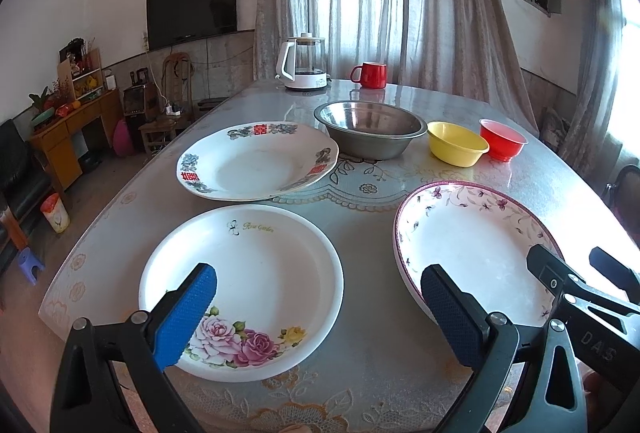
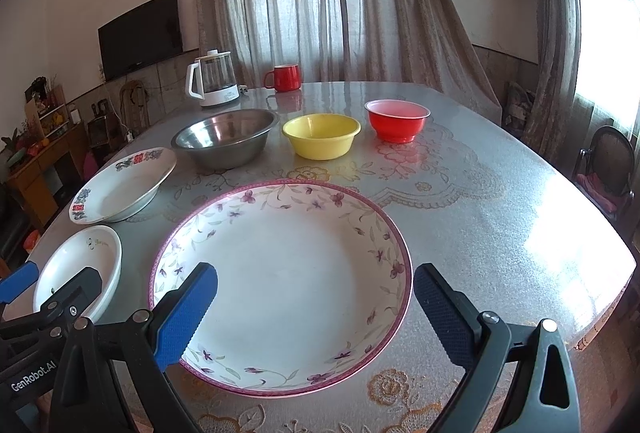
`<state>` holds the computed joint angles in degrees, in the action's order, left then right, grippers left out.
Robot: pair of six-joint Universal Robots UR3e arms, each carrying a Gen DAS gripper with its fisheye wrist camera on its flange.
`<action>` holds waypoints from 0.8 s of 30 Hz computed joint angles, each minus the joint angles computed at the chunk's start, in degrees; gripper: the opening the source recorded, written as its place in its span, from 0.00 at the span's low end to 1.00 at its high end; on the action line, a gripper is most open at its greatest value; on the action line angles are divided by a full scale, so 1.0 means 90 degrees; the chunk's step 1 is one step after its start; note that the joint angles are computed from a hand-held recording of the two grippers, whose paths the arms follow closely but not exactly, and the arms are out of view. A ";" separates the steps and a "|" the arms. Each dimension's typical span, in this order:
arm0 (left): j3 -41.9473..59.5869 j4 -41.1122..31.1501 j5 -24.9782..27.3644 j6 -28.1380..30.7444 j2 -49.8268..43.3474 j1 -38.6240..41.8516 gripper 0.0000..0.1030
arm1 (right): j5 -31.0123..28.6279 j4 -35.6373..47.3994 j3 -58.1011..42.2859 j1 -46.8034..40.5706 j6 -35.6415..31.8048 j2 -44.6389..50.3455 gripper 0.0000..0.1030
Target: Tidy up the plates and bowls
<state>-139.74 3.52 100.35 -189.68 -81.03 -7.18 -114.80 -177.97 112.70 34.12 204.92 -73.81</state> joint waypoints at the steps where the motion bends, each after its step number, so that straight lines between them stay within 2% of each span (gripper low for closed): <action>1: 0.0000 0.0000 0.0000 0.0000 0.0000 0.0000 1.00 | 0.0017 -0.0001 0.0013 -0.0012 -0.0002 -0.0012 0.98; 15: 0.0077 -0.0021 0.0046 0.0003 -0.0054 -0.0103 1.00 | 0.0095 -0.0108 0.0112 -0.0074 -0.0031 -0.0050 0.98; 24: 0.0173 -0.0117 -0.0208 0.0150 -0.0125 -0.0064 1.00 | 0.0398 -0.0180 0.0254 -0.0304 -0.0106 -0.0171 0.98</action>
<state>-138.18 2.46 98.48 -188.34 -82.16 -7.76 -111.21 -179.59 114.99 31.38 203.97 -75.35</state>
